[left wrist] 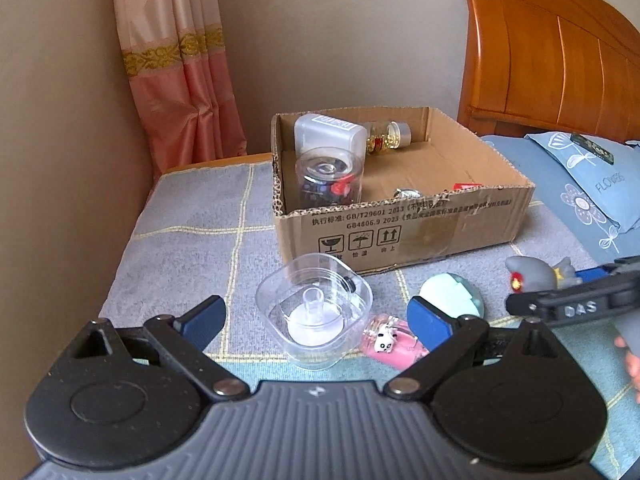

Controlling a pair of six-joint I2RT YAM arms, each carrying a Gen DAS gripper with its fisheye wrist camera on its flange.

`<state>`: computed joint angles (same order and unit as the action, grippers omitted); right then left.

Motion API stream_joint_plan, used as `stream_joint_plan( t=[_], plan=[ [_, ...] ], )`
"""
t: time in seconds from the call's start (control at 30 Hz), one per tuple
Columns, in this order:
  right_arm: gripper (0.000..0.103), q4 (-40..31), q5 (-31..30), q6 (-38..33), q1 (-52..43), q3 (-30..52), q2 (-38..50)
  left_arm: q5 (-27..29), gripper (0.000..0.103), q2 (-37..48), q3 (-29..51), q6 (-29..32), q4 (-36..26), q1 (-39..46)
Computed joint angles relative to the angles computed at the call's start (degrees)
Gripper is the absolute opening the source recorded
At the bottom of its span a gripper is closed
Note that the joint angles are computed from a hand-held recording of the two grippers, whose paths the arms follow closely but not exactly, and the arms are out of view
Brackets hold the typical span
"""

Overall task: Organize rigid objects
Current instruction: 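Reach the left tool to the clear square container while the right tool approaches the grey elephant toy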

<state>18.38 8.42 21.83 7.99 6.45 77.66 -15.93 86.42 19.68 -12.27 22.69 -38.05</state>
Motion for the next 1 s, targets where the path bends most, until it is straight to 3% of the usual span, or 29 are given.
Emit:
stream_joint_plan(
  t=[0.2, 0.37, 0.57, 0.87, 1.0],
  plan=[
    [0.103, 0.6, 2.6, -1.2, 2.7, -1.0, 0.0, 2.8, 0.097, 4.7, 3.1, -0.8, 0.7, 2.2],
    [0.103, 1.4, 8.4, -0.9, 7.9, -0.2, 3.5, 2.6, 0.097, 12.5, 11.1, -1.8, -3.4, 2.6],
    [0.103, 5.9, 8.8, -1.7, 8.3, -2.7, 3.5, 1.9, 0.097, 20.7, 18.9, -5.3, -8.4, 3.9],
    [0.103, 9.2, 8.3, -3.3, 7.8, -4.0, 3.9, 0.2, 0.097, 17.0, 13.3, -5.0, -10.2, 6.6],
    [0.103, 11.2, 8.5, -3.5, 7.9, -4.5, 4.8, 1.8, 0.097, 17.2, 11.9, -4.4, -9.4, 8.7]
  ],
)
